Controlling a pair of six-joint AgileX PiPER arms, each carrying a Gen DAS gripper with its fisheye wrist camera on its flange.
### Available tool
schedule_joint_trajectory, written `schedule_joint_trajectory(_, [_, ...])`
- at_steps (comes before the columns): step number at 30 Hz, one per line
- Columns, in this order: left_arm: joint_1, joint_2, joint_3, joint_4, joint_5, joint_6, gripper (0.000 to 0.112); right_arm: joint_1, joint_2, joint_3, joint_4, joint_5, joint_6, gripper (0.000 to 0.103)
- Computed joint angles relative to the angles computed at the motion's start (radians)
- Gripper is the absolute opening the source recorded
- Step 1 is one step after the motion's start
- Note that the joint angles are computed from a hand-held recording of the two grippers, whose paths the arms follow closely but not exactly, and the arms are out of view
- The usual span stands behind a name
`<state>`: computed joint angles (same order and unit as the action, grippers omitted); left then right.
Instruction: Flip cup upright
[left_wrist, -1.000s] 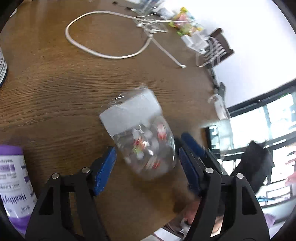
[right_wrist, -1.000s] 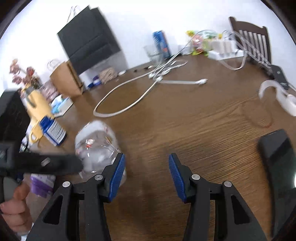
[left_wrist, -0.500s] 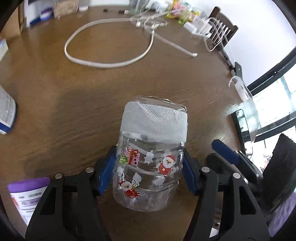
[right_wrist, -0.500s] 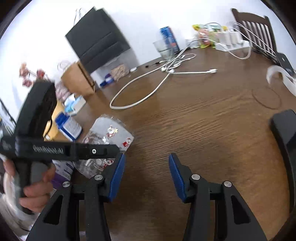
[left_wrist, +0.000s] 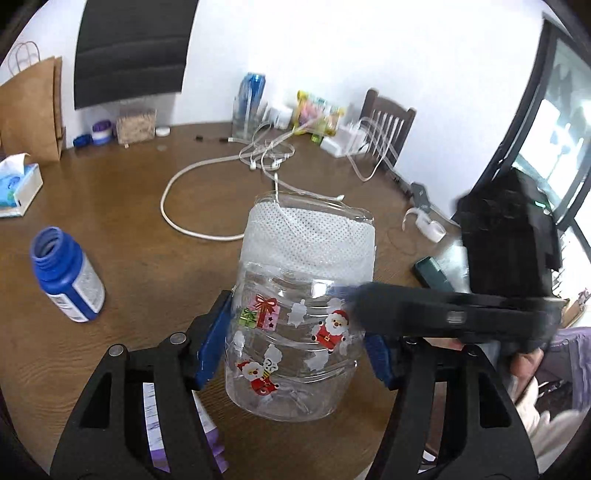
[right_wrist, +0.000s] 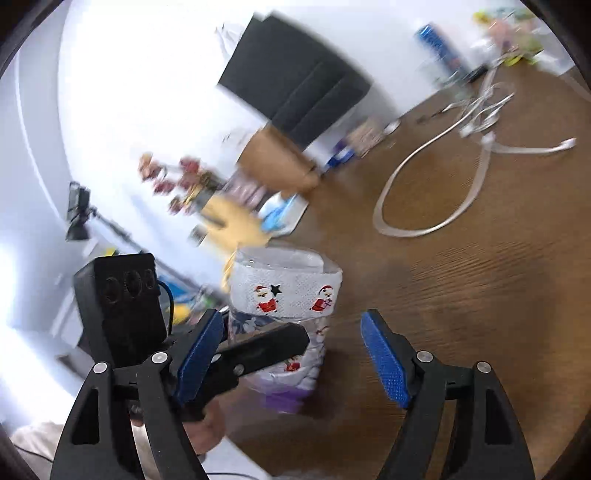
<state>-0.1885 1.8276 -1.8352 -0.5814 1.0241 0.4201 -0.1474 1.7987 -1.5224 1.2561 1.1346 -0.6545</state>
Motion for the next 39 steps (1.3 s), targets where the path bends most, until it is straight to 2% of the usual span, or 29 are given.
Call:
schedule_joint_trajectory(1, [0.010, -0.020, 0.027, -0.013, -0.013, 0.013, 0.062, 0.019, 0.014, -0.027, -0.002, 0.002, 0.010, 0.081])
schedule_joint_trajectory(3, [0.038, -0.026, 0.029, -0.018, 0.006, 0.012, 0.062, 0.061, 0.020, -0.062, -0.016, -0.022, 0.007, 0.070])
schedule_joint_trajectory(9, [0.163, -0.072, 0.077, -0.096, 0.051, 0.077, 0.063, 0.204, 0.026, -0.175, -0.158, -0.102, 0.081, 0.068])
schedule_joint_trajectory(16, [0.245, -0.134, 0.208, -0.063, -0.020, 0.144, 0.063, 0.458, 0.017, -0.245, -0.547, -0.313, 0.219, 0.068])
schedule_joint_trajectory(21, [0.339, -0.183, 0.344, -0.076, -0.081, 0.214, 0.063, 0.570, 0.075, -0.289, -0.629, -0.356, 0.245, 0.068])
schedule_joint_trajectory(24, [0.410, -0.175, 0.414, -0.096, -0.082, 0.251, 0.065, 0.658, 0.108, -0.308, -0.784, -0.399, 0.318, 0.068])
schedule_joint_trajectory(28, [0.490, -0.219, 0.562, -0.180, -0.110, 0.348, 0.065, 0.717, 0.100, -0.233, -0.794, -0.445, 0.305, 0.067])
schedule_joint_trajectory(31, [0.495, -0.243, 0.643, -0.148, -0.161, 0.335, 0.064, 0.764, 0.060, -0.112, -0.867, -0.556, 0.345, 0.067])
schedule_joint_trajectory(33, [0.508, -0.250, 0.686, -0.156, -0.159, 0.337, 0.061, 0.778, 0.041, -0.069, -0.888, -0.577, 0.367, 0.067])
schedule_joint_trajectory(35, [0.520, -0.294, 0.753, -0.197, -0.171, 0.397, 0.060, 0.780, -0.007, 0.013, -0.842, -0.610, 0.324, 0.067])
schedule_joint_trajectory(39, [0.519, -0.363, 0.828, -0.219, -0.157, 0.448, 0.061, 0.822, -0.103, 0.133, -0.897, -0.664, 0.352, 0.067])
